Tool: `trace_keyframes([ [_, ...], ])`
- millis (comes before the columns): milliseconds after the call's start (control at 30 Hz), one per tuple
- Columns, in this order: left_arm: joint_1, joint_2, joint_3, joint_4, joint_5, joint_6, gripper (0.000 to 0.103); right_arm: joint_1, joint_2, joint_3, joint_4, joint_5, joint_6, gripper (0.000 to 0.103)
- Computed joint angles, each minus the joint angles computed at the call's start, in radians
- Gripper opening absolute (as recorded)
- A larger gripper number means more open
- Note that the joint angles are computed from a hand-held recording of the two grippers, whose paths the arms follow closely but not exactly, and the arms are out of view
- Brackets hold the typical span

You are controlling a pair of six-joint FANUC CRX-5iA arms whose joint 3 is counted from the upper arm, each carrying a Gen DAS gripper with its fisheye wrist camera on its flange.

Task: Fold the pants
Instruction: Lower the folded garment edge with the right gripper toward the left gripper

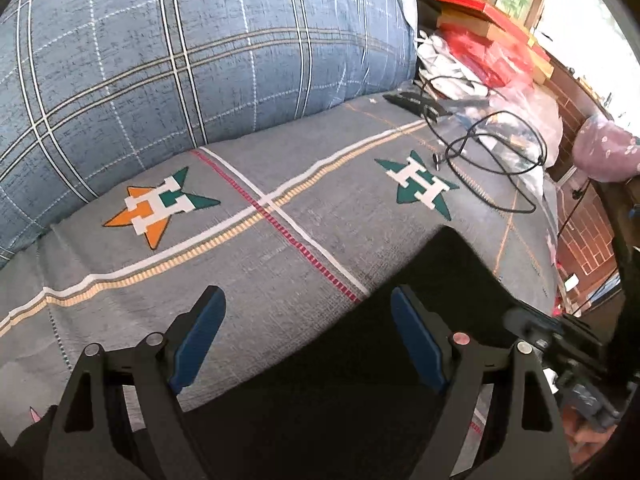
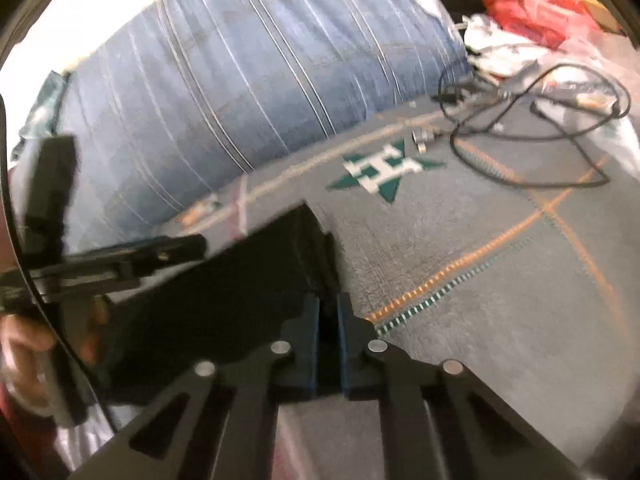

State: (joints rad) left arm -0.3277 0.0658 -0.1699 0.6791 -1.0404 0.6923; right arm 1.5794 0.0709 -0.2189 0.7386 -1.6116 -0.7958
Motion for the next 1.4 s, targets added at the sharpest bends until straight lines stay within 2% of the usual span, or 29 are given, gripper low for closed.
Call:
trace_keyframes([
  [133, -0.008, 0.008, 0.005, 0.023, -0.008, -0.016, 0.085, 0.014, 0.029, 0.064, -0.067, -0.037, 0.04, 0.006],
  [200, -0.02, 0.014, 0.009, 0.026, -0.019, -0.021, 0.085, -0.004, 0.026, 0.041, -0.101, -0.004, 0.034, 0.008],
  [267, -0.031, 0.014, 0.011, 0.032, -0.032, -0.045, 0.085, 0.003, 0.009, 0.005, -0.094, 0.012, -0.032, 0.02],
  [300, -0.038, 0.015, 0.011, 0.039, -0.04, -0.071, 0.085, 0.019, 0.007, 0.0, -0.078, -0.011, -0.061, 0.031],
  [367, -0.05, 0.023, 0.02, 0.038, -0.061, -0.111, 0.085, 0.044, 0.002, -0.001, -0.054, -0.048, -0.08, 0.045],
  [433, -0.068, 0.051, 0.054, 0.017, -0.109, -0.138, 0.085, 0.058, -0.013, -0.004, -0.056, -0.049, -0.101, 0.048],
  [600, -0.121, 0.11, 0.13, -0.052, -0.16, -0.167, 0.085, 0.066, -0.066, -0.104, -0.045, 0.079, -0.205, 0.051],
  [700, -0.145, 0.162, 0.182, -0.063, -0.216, -0.18, 0.086, 0.067, -0.077, -0.147, 0.019, 0.114, -0.228, 0.051],
  [833, -0.179, 0.185, 0.212, -0.068, -0.213, -0.203, 0.089, 0.04, -0.066, -0.165, 0.056, 0.151, -0.215, 0.048],
  [933, -0.193, 0.17, 0.185, -0.061, -0.169, -0.228, 0.085, 0.027, -0.051, -0.148, 0.037, 0.128, -0.206, 0.025],
  [967, -0.197, 0.151, 0.16, -0.056, -0.138, -0.256, 0.073, 0.027, -0.066, -0.171, 0.052, 0.146, -0.233, 0.015],
  [1000, -0.197, 0.142, 0.15, -0.051, -0.126, -0.273, 0.054, 0.025, -0.083, -0.196, 0.071, 0.173, -0.262, 0.011],
  [1033, -0.192, 0.142, 0.15, -0.04, -0.137, -0.277, 0.042, 0.022, -0.092, -0.209, 0.087, 0.186, -0.279, 0.011],
  [1067, -0.181, 0.154, 0.171, -0.025, -0.181, -0.256, 0.026, 0.021, -0.091, -0.209, 0.103, 0.184, -0.272, 0.01],
  [1233, -0.084, 0.087, 0.129, 0.088, -0.212, -0.286, 0.025, 0.014, -0.052, -0.127, 0.238, 0.14, -0.11, 0.009],
  [1333, 0.026, 0.027, 0.1, 0.172, -0.238, -0.312, 0.025, -0.017, -0.012, -0.055, 0.302, 0.191, -0.007, 0.009],
  [1367, 0.064, 0.011, 0.092, 0.192, -0.244, -0.313, 0.028, -0.035, 0.007, -0.024, 0.325, 0.228, 0.036, 0.008],
  [1400, 0.113, -0.006, 0.081, 0.212, -0.255, -0.317, 0.039, -0.055, 0.034, 0.014, 0.342, 0.271, 0.092, 0.008],
])
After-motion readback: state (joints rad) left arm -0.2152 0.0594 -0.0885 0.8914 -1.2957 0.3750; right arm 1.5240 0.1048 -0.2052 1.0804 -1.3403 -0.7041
